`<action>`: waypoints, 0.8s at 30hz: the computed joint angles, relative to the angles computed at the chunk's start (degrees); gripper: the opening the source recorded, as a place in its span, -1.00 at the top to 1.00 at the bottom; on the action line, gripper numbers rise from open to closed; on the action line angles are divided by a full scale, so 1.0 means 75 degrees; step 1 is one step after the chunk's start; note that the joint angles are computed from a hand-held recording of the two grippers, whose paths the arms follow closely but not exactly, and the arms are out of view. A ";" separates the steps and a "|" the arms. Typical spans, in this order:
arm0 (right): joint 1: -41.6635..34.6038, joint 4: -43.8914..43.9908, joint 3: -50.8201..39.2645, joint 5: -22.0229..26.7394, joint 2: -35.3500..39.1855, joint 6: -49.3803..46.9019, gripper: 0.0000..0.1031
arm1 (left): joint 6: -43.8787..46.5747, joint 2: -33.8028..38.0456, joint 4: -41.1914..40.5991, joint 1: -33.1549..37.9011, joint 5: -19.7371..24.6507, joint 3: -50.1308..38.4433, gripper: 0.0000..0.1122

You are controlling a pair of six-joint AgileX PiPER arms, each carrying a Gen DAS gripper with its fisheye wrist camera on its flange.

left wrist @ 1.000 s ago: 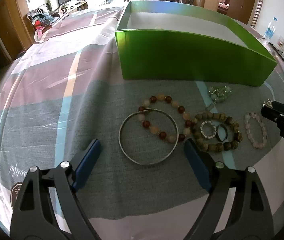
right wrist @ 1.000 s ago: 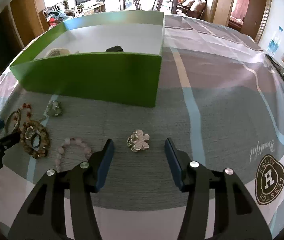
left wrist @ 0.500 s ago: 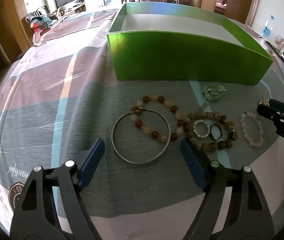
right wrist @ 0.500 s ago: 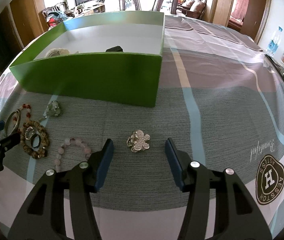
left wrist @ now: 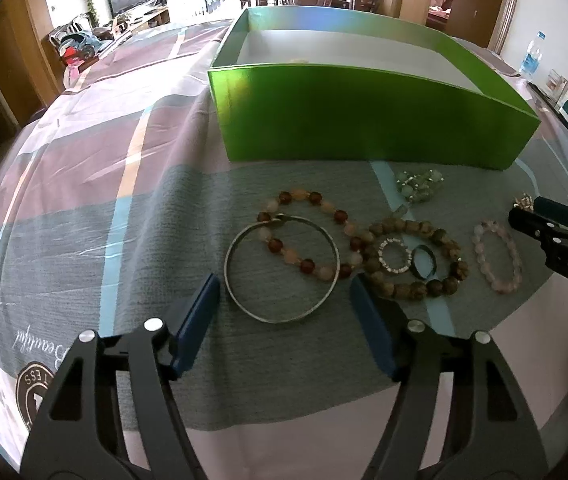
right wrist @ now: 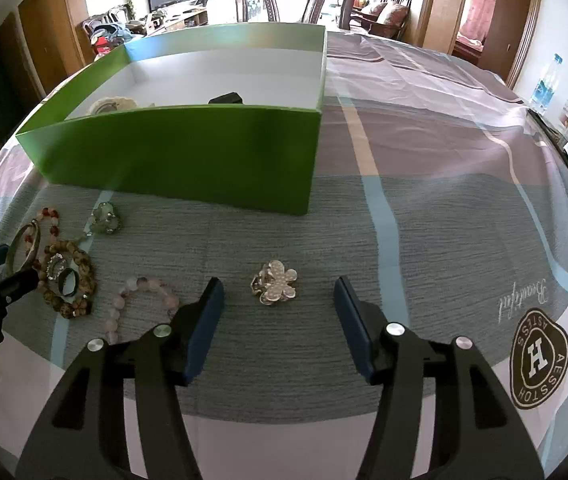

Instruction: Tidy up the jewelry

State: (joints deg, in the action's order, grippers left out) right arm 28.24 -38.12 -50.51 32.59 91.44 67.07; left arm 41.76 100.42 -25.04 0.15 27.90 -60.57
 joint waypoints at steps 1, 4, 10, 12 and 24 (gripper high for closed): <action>0.0007 -0.0023 -0.0004 0.0015 0.0004 0.0010 -0.11 | -0.0009 0.0012 0.0002 0.0012 -0.0005 -0.0013 -0.22; 0.0008 -0.0074 0.0009 0.0011 -0.0001 0.0030 -0.11 | -0.0029 0.0028 -0.0007 0.0025 -0.0046 -0.0016 -0.22; 0.0047 -0.0172 0.0048 -0.0021 -0.0007 0.0099 -0.11 | -0.0006 0.0033 -0.0025 0.0031 -0.0069 -0.0006 -0.24; 0.0002 -0.0046 0.0079 -0.0139 -0.0034 -0.0050 -0.11 | -0.0050 0.0056 -0.0002 0.0032 -0.0073 -0.0030 -0.29; 0.0062 -0.0268 0.0125 -0.0233 0.0024 0.0225 -0.22 | -0.0178 0.0117 0.0094 0.0038 -0.0013 -0.0130 -0.31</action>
